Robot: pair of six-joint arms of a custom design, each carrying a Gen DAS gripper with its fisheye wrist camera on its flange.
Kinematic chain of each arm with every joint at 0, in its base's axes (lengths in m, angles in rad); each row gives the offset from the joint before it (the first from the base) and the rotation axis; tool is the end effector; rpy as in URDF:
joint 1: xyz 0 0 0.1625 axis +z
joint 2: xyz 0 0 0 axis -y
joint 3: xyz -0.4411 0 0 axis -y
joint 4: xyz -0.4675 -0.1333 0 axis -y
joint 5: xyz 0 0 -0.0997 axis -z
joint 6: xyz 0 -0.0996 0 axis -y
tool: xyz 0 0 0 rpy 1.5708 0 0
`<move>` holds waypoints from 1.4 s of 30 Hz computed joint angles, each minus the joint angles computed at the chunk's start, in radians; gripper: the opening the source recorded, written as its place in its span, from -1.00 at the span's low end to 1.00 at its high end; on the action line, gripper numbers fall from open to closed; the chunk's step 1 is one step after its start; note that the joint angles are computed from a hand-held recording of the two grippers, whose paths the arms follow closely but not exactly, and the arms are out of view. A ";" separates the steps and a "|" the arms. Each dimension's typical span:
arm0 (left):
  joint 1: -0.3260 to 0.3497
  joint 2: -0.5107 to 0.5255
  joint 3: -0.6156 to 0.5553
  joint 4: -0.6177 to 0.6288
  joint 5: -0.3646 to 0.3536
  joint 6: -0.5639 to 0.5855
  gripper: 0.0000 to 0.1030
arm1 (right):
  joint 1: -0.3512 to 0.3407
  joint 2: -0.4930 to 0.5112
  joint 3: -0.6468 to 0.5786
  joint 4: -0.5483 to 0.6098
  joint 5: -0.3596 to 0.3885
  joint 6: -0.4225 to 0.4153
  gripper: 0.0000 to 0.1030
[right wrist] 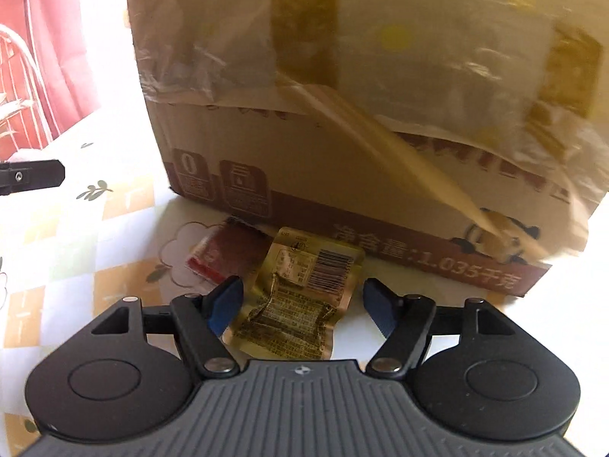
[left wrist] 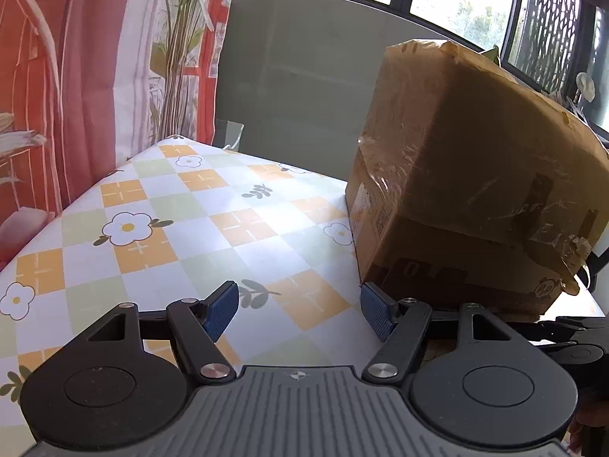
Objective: Organize snacks
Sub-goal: 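Grasp the small red sachet with the left gripper while the right grasps the gold packet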
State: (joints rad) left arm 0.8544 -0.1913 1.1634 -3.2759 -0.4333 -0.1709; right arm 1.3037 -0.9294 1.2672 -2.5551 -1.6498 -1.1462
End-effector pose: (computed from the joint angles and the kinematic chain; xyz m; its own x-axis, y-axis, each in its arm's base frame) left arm -0.3557 -0.7492 -0.1042 -0.7880 -0.2749 -0.5509 0.3592 0.5213 -0.7741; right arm -0.1019 -0.8476 0.3418 -0.5829 -0.5743 0.5749 -0.7779 0.5987 -0.1908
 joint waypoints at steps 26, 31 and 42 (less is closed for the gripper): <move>0.048 0.240 -0.538 0.743 -0.195 -0.149 0.42 | -0.112 -0.053 0.004 -0.006 0.189 -0.041 0.13; 0.040 0.344 -0.726 0.926 -0.113 -0.163 0.43 | -0.117 -0.055 -0.002 0.015 0.200 -0.040 0.13; -0.003 0.204 -0.422 0.717 -0.148 -0.218 -0.23 | -0.132 -0.061 -0.031 0.084 0.249 -0.005 0.04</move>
